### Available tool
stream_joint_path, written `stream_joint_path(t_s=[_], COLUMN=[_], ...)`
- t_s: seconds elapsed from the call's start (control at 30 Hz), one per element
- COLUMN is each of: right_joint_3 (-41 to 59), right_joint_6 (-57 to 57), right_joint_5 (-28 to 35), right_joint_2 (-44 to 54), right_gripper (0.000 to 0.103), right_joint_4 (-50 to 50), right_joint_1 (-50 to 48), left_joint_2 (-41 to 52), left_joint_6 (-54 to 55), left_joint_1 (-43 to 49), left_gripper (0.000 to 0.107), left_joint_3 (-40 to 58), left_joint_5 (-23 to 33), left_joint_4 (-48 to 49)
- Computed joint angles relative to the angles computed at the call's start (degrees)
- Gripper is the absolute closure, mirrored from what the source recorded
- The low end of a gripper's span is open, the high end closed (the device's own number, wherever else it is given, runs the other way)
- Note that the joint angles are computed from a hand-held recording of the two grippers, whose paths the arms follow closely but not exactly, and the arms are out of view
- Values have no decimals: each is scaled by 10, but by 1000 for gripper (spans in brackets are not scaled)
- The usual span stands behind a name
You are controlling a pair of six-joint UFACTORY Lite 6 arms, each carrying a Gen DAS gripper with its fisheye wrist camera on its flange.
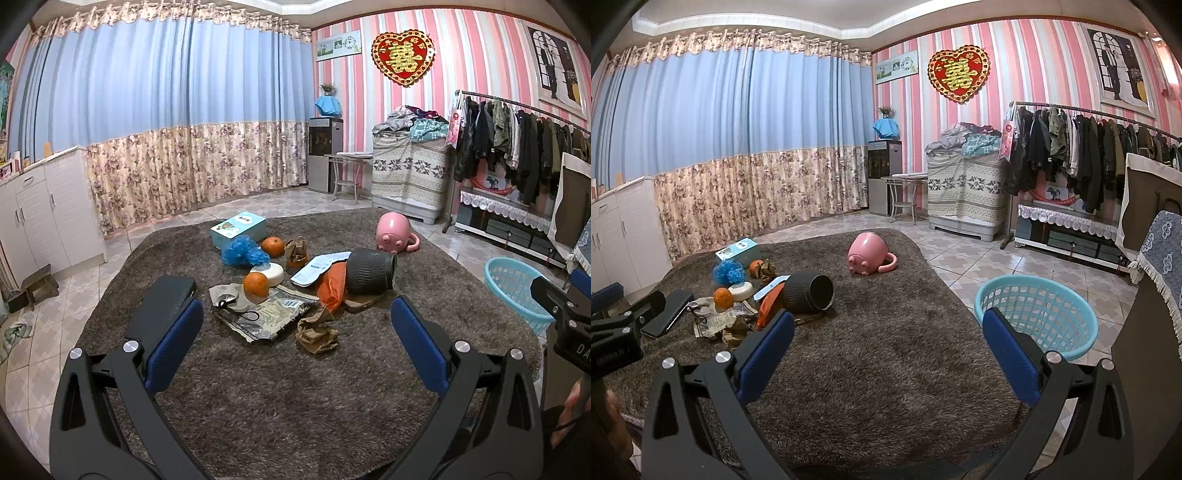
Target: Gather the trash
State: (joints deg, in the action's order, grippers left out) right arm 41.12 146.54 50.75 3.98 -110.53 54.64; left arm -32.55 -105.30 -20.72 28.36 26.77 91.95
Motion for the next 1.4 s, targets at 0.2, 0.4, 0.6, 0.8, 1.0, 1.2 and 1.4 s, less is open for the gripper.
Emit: stream_joint_path(t_s=[0.2,0.4,0.6,0.8,1.0,1.2,1.4], right_joint_3=[-1,-1,-1,-1,0,1,3], right_joint_6=[2,1,2,1,0,1,4], right_joint_5=[0,-1,0,-1,0,0,2], right_joint_2=[1,0,0,-1,1,2,8], right_gripper=[4,4,4,4,4,4,4], right_joint_4=[-2,-2,-3,-3,-2,-2,-2], right_joint_1=[-1,-1,-1,-2,0,0,1], left_joint_2=[0,-1,-3,-2,-2,-3,-4], left_joint_6=[-2,-1,1,-3,-3,-7,-7], left_joint_1=[-1,-1,-3,-2,-2,-7,2], left_gripper=[9,9,9,9,9,9,9], left_joint_3=[-1,-1,-2,-2,-3,-5,-7], left_joint_5=[2,2,3,4,4,9,2], left_joint_4=[2,1,0,4,4,6,13])
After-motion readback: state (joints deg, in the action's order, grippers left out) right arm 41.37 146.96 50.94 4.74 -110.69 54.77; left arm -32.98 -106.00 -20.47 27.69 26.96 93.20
